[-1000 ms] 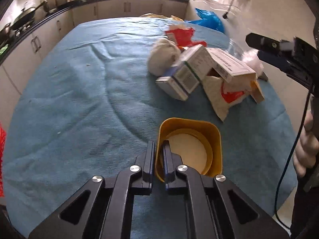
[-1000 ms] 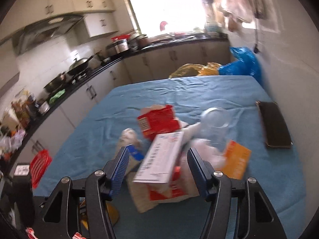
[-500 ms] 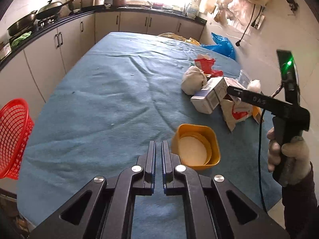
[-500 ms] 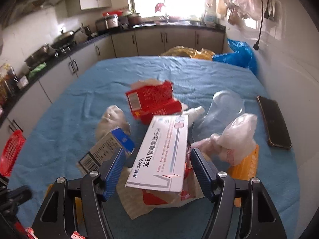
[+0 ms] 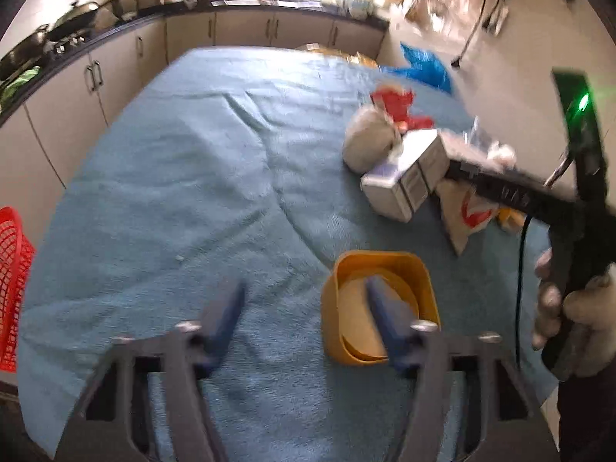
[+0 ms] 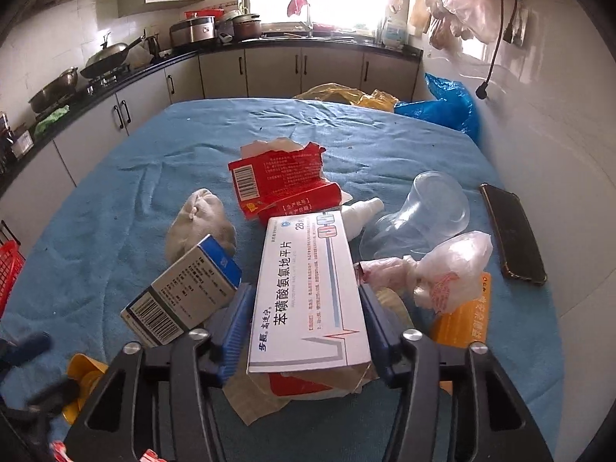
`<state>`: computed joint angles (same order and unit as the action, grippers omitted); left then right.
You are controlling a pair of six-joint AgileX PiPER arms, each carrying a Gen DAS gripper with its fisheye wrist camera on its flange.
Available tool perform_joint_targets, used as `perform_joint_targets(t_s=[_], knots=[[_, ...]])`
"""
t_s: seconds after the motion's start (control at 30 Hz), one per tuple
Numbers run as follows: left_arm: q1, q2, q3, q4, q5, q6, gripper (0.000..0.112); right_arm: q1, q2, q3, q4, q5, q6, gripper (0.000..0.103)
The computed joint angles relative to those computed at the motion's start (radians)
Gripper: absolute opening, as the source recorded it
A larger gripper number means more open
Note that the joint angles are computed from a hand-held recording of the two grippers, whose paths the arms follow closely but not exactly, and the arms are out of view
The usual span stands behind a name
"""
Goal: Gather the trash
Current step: 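Grasp the yellow plastic tub with the left gripper while the right grasps a white medicine box, then carry the tub with the left gripper into the red basket while the right drops the box there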
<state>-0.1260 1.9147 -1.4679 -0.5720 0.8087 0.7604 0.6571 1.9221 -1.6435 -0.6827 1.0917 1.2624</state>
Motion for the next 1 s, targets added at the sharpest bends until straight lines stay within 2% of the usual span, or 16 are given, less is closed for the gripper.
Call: perform_joint_targets(t_s=[0.03,0.07,0.1,0.13,0.2,0.27,0.37,0.63,0.83,1.0], knots=[[-0.010,0.027,-0.030,0.028,0.033,-0.036,0.027,0.003,0.000,0.001,-0.003,0.001,0.002,0.060],[-0.013,0.029,-0.028,0.027,0.030,-0.041,0.019,0.004,-0.002,0.005,-0.005,-0.004,0.005,0.060],[-0.014,0.022,-0.015,0.014,0.011,-0.033,0.010,0.006,-0.009,0.012,-0.005,-0.007,0.008,0.053],[-0.011,0.026,-0.025,0.010,0.033,-0.042,0.007,0.006,-0.021,0.028,-0.005,-0.020,0.018,0.054],[-0.002,0.013,-0.011,-0.006,0.031,-0.044,0.007,0.009,-0.070,0.089,-0.010,-0.066,0.067,0.053],[0.015,-0.015,0.018,-0.021,0.022,-0.032,0.007,0.022,-0.112,0.133,-0.026,-0.078,0.118,0.053],[0.071,-0.063,0.053,-0.082,0.048,0.015,0.007,0.048,-0.184,0.205,-0.056,-0.098,0.196,0.053],[0.229,-0.211,0.138,-0.135,0.048,0.062,0.007,0.170,-0.280,0.233,-0.140,-0.077,0.308,0.053],[0.397,-0.222,0.078,-0.126,0.062,0.055,0.007,0.234,-0.176,0.027,-0.108,-0.102,0.176,0.054],[0.519,-0.132,-0.053,-0.074,0.049,0.019,0.007,0.221,0.047,-0.308,0.065,-0.156,-0.055,0.054]])
